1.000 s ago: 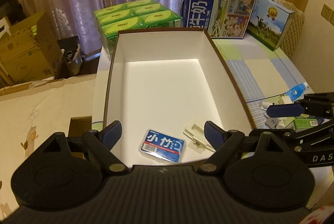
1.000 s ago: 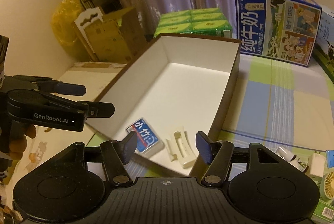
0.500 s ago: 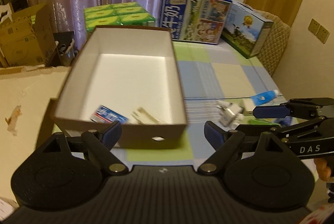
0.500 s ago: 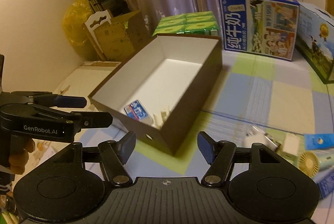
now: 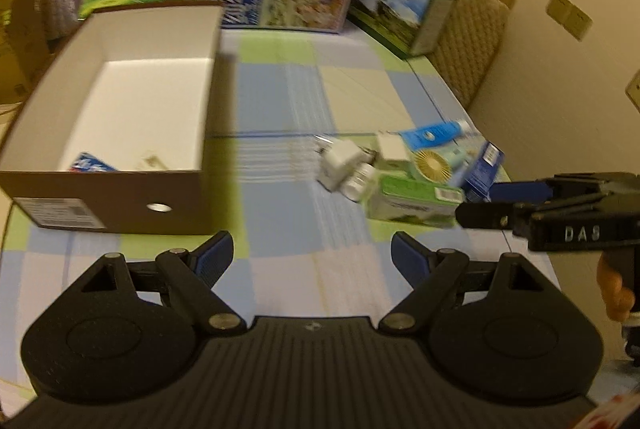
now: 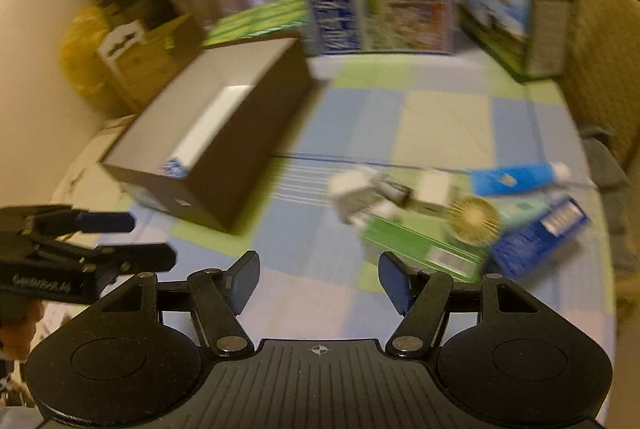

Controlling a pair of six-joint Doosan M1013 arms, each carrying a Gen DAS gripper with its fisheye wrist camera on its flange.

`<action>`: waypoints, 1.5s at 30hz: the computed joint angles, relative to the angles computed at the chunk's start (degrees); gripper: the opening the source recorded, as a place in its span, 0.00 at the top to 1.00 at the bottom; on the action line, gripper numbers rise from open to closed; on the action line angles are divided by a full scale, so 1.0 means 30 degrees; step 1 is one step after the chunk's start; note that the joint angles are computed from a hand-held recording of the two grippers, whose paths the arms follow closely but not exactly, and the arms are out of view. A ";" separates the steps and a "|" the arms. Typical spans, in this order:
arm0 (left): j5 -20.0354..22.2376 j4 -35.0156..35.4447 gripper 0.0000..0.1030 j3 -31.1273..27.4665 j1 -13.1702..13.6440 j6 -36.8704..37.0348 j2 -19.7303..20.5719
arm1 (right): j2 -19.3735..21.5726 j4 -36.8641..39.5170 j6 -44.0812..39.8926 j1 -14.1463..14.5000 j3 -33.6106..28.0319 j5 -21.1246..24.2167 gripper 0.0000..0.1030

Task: Organize rigid objects
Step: 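Move both tools back toward the remaining items on the table, then grasp the white plug adapter with the left tool while the right tool grasps the blue medicine box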

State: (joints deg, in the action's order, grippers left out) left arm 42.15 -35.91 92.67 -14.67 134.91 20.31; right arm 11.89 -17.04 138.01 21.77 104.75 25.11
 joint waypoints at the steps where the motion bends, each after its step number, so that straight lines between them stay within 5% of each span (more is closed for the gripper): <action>1: 0.0017 0.0029 0.19 0.0026 -0.0155 0.0035 0.0042 | -0.0143 -0.0394 0.0639 -0.0081 0.0170 0.0207 0.39; 16: -0.0333 0.2055 0.19 -0.0815 -0.1581 -0.1410 0.1387 | -0.0696 -0.3163 0.6529 -0.1539 0.1444 0.2284 0.39; 36: -0.0536 0.3337 0.21 -0.2709 -0.2155 -0.2411 0.3026 | 0.1604 -0.2039 0.8105 -0.3280 -0.0133 0.3167 0.39; 45: 0.0085 0.3863 0.22 -0.4001 -0.2425 -0.3661 0.4009 | 0.2088 -0.1582 0.6447 -0.3536 -0.0477 0.3630 0.40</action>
State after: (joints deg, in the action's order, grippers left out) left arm 42.40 -24.32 80.67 -21.94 123.92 32.33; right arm 18.16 -21.79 157.35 11.16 103.32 36.00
